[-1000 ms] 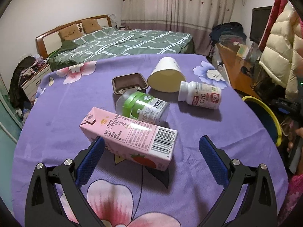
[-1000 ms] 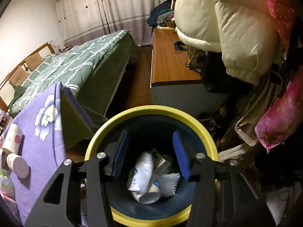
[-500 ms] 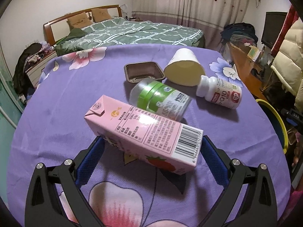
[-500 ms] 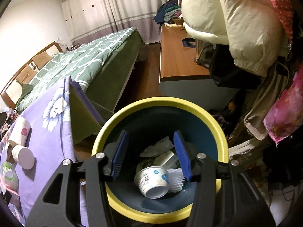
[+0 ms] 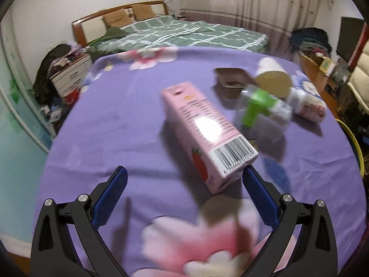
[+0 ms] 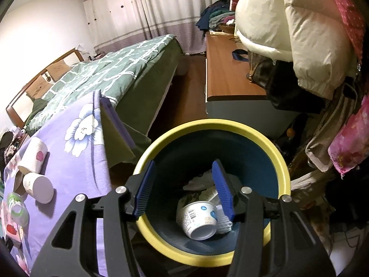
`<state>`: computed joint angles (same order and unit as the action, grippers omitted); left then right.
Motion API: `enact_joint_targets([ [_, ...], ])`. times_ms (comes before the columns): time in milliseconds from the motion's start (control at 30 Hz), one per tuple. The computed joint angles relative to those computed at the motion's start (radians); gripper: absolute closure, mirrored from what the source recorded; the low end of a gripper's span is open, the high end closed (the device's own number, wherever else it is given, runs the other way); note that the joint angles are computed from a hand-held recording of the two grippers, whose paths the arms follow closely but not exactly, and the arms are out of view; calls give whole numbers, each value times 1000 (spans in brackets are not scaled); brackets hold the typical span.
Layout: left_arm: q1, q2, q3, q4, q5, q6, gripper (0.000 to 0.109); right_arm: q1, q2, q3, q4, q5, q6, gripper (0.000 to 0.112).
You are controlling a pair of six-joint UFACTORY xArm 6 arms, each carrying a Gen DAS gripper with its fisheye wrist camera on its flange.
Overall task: Collect trash
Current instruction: 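Grasp the pink milk carton with the left gripper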
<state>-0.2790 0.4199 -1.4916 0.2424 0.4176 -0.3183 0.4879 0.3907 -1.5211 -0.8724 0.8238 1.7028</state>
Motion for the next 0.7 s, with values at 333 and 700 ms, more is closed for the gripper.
enact_joint_targets([
  [333, -22, 16, -61, -151, -4, 103, 10, 13, 22, -46, 0, 9, -29, 62],
  [700, -1, 246, -423, -172, 228, 49, 43, 4, 1, -12, -6, -3, -15, 60],
])
